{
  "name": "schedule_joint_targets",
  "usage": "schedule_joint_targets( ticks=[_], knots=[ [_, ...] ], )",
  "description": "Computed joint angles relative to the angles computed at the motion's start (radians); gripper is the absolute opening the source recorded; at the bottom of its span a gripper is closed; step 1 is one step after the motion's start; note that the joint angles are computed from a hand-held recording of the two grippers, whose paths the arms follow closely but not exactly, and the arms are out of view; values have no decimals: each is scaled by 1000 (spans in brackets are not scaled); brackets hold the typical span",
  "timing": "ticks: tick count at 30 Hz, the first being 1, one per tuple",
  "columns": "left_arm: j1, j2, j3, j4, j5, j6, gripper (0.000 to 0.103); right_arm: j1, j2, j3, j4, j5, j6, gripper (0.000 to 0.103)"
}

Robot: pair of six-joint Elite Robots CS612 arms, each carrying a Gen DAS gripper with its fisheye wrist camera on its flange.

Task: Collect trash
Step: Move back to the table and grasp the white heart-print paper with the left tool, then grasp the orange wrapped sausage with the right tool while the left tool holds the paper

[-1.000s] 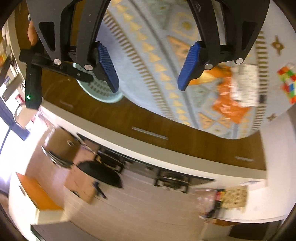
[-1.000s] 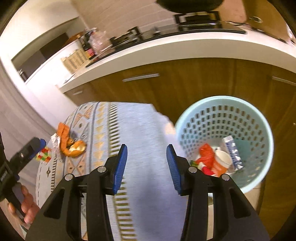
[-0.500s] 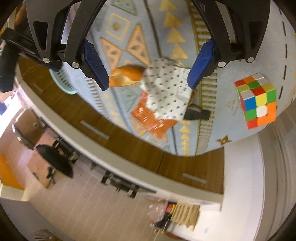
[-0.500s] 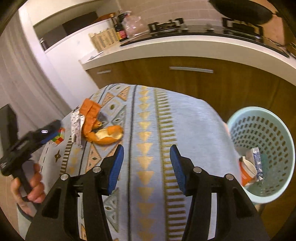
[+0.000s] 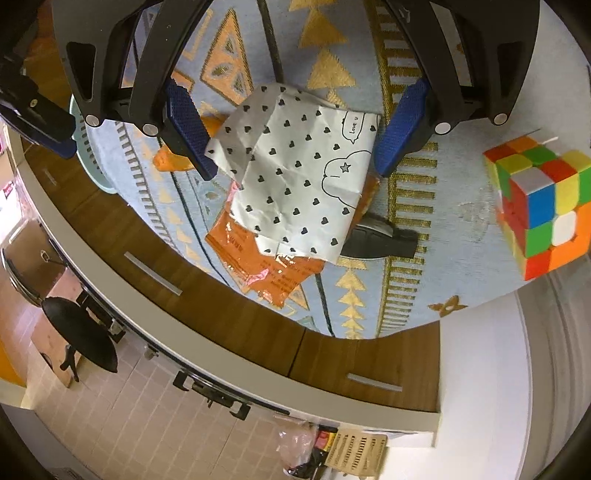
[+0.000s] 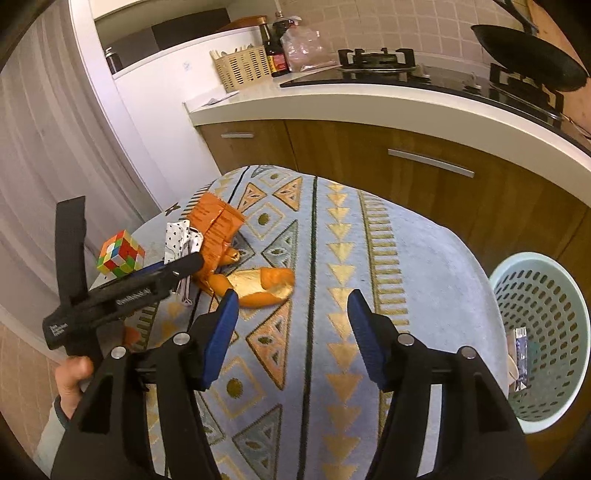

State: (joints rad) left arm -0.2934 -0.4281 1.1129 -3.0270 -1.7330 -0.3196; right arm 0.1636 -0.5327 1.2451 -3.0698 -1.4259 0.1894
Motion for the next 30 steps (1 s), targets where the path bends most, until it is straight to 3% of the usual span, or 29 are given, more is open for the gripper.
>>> schedule_joint_targets(
  ticks=[2, 5, 8, 9, 12, 16, 19, 21, 25, 30],
  knots=[
    [1, 5, -5, 2, -5, -2, 80, 3, 6, -14, 11, -1, -4, 58],
    [2, 5, -6, 10, -6, 0, 64, 9, 17, -40, 31, -2, -14, 58],
    [8, -1, 13, -24, -35, -15, 43, 13, 34, -79, 50, 24, -23, 58],
    [10, -7, 24, -36, -41, -17, 28, 13, 45, -101, 61, 44, -22, 58],
    [17, -23, 51, -59, -61, -25, 11, 12, 81, -171, 97, 102, -16, 58],
    [21, -41, 97, -125, -54, -60, 11, 20, 134, -273, 158, 106, -24, 58],
    [15, -47, 128, -206, 14, -75, 11, 29, 173, -349, 207, 82, -38, 58],
    [16, -44, 134, -233, 37, -90, 11, 33, 199, -397, 244, 75, -39, 65],
    [17, -40, 140, -246, 72, -133, 11, 32, 228, -452, 290, 116, -24, 69],
    [7, -51, 162, -300, 155, -143, 11, 46, 242, -486, 312, 108, -66, 74]
  ],
)
